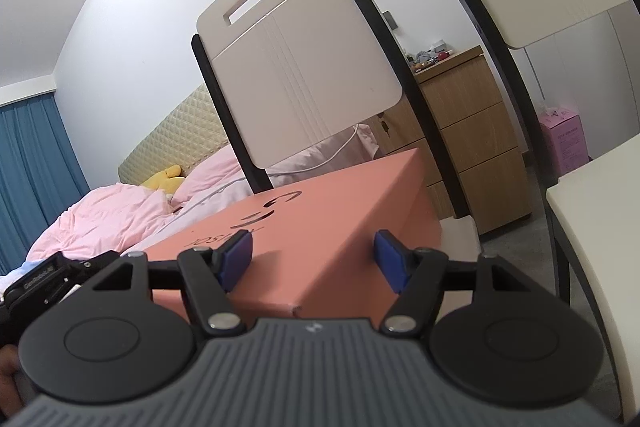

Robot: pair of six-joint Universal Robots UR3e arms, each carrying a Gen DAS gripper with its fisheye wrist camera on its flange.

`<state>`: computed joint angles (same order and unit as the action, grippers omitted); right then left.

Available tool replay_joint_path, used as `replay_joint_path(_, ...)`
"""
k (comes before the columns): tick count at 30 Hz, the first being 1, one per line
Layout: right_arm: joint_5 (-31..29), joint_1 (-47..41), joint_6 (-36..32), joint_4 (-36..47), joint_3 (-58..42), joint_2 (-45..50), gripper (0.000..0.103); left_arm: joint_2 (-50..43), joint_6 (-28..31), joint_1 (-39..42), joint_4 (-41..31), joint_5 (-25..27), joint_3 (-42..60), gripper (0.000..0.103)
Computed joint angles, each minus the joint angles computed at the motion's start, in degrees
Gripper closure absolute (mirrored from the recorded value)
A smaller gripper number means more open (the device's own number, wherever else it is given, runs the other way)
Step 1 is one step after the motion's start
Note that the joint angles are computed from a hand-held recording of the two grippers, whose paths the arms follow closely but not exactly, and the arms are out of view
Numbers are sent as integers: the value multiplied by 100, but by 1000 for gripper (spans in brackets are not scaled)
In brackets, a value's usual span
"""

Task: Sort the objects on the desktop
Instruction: 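Lower the pink lid onto the box rim with both grippers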

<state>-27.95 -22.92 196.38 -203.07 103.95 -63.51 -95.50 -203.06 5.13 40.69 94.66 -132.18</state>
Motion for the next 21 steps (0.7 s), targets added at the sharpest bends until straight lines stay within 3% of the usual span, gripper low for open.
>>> replay_joint_path(3,53,-2,-16,49,-23,12,34,-351,299,-505,527,927,171,13)
replay_joint_path(6,162,-1,-124,28,45,-38,34,-397,340,-418,542,874,276,11)
replay_joint_path(9,189,9,-122,-73,105,-37,33,-224,228,-272,-284,725,452,11)
replay_joint_path(14,146,34,6,-158,83,53,32,-285,728,-476,-1000,918,813,9)
replay_joint_path(15,164,36,37,-148,80,75,28,-297,860,-529,-1130,976,865,9)
replay_joint_path(17,252,22,157,-129,46,143,23,-262,950,-536,-1251,956,863,9)
replay_joint_path(21,386,-45,255,-70,-8,175,23,-181,1018,-509,-1268,827,750,9)
